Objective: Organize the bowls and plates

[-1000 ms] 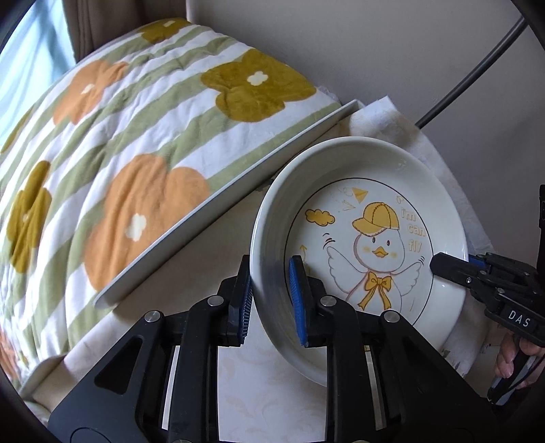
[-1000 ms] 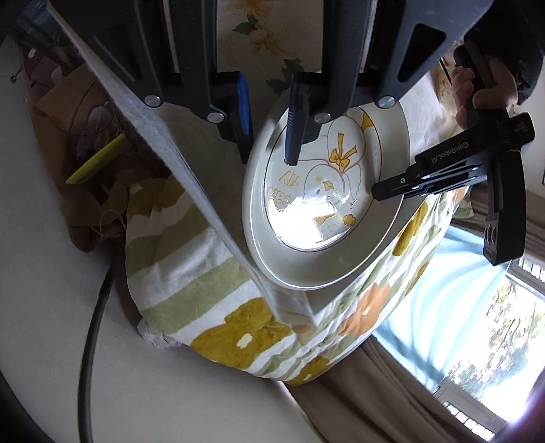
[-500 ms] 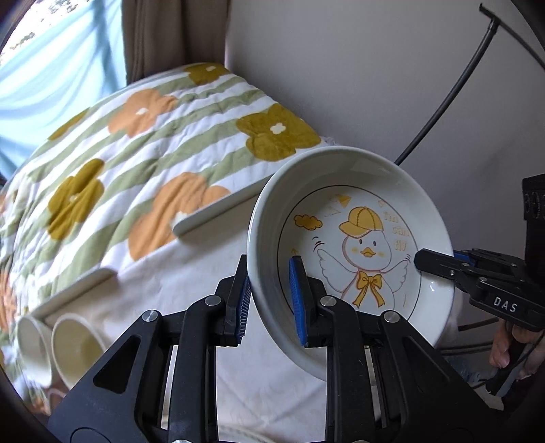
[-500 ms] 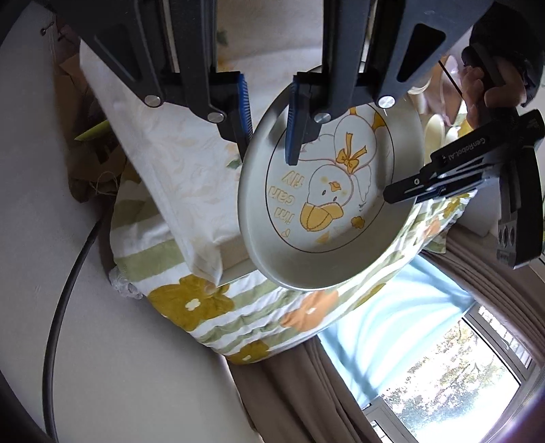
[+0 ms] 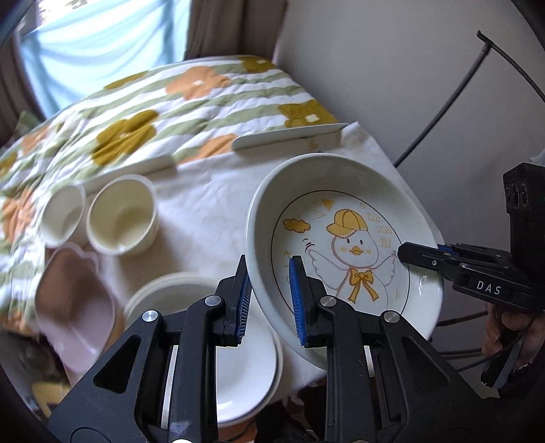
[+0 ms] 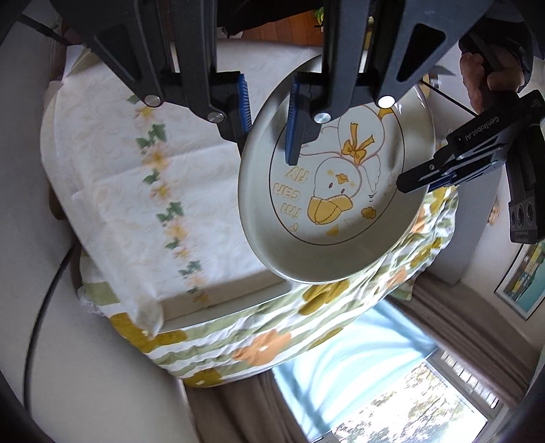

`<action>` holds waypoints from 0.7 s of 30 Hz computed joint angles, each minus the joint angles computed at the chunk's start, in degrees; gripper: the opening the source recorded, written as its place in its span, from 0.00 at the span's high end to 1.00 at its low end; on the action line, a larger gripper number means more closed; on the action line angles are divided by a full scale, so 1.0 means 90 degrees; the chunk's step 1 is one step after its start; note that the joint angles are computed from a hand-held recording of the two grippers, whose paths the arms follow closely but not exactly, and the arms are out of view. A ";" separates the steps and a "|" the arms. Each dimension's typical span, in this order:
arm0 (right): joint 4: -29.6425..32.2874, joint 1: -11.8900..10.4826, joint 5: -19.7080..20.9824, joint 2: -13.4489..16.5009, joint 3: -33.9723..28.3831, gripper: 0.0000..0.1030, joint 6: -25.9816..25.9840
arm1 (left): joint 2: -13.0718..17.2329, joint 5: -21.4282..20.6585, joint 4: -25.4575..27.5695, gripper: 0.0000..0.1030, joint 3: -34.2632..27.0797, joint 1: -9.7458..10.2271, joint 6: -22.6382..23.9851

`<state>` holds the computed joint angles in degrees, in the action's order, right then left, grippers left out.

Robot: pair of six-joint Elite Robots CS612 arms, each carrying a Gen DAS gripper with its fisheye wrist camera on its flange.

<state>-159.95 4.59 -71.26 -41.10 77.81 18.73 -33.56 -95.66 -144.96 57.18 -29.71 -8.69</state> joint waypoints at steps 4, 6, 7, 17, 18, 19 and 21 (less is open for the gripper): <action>0.0240 0.0090 0.0340 0.0086 -0.0117 0.83 -0.0503 | -0.0289 0.0295 -0.0351 0.83 0.0664 0.0018 -0.0613; 0.0407 0.0145 0.0494 0.0149 -0.0197 0.83 -0.0761 | -0.0430 0.0397 -0.0548 0.83 0.1002 0.0037 -0.0893; 0.0472 0.0165 0.0557 0.0189 -0.0241 0.83 -0.0879 | -0.0471 0.0454 -0.0620 0.83 0.1132 0.0049 -0.1026; 0.1259 0.0449 0.0599 0.0678 -0.0905 0.83 -0.1581 | -0.0521 0.0413 -0.0774 0.83 0.1843 0.0246 -0.2141; 0.1313 0.0472 0.0560 0.0717 -0.0973 0.83 -0.1631 | -0.0495 0.0370 -0.0808 0.83 0.1861 0.0275 -0.2206; 0.1356 0.0495 0.0521 0.0744 -0.1030 0.83 -0.1667 | -0.0475 0.0342 -0.0853 0.83 0.1893 0.0294 -0.2258; 0.1408 0.0535 0.0453 0.0802 -0.1133 0.83 -0.1749 | -0.0418 0.0329 -0.0869 0.83 0.1885 0.0324 -0.2311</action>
